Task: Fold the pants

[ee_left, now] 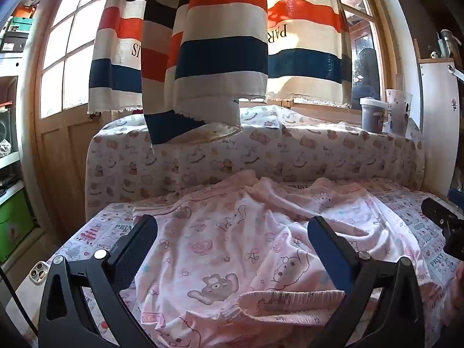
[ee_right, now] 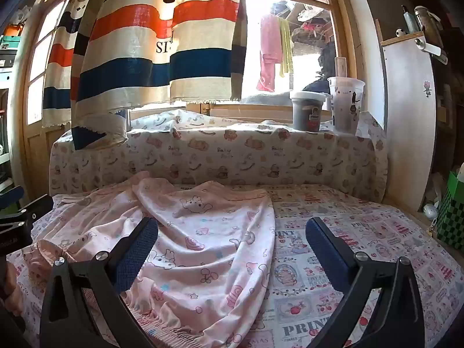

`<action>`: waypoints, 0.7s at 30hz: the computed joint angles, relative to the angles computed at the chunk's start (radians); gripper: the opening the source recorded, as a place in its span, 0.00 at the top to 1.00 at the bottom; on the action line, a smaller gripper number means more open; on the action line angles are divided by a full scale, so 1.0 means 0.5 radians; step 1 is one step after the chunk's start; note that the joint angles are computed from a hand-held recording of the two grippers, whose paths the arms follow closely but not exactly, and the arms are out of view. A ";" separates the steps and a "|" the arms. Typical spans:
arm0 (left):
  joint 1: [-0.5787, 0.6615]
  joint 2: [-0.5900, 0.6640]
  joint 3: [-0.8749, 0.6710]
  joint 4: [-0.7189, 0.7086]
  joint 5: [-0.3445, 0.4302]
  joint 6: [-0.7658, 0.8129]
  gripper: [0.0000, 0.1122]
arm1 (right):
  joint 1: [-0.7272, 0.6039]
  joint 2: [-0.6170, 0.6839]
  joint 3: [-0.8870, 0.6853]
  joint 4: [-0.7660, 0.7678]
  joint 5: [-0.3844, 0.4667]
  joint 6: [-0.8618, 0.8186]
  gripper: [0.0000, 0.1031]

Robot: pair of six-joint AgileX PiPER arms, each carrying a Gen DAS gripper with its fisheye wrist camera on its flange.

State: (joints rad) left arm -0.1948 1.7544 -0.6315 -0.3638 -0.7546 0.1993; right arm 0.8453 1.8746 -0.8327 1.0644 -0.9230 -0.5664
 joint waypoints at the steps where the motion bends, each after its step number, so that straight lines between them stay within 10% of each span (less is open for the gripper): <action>1: 0.000 -0.002 -0.002 -0.003 0.012 0.003 0.08 | -0.001 -0.002 0.000 -0.002 0.005 0.006 0.01; 21: 0.000 -0.003 0.011 0.068 0.007 -0.074 0.08 | -0.013 -0.018 0.000 0.008 0.037 -0.024 0.01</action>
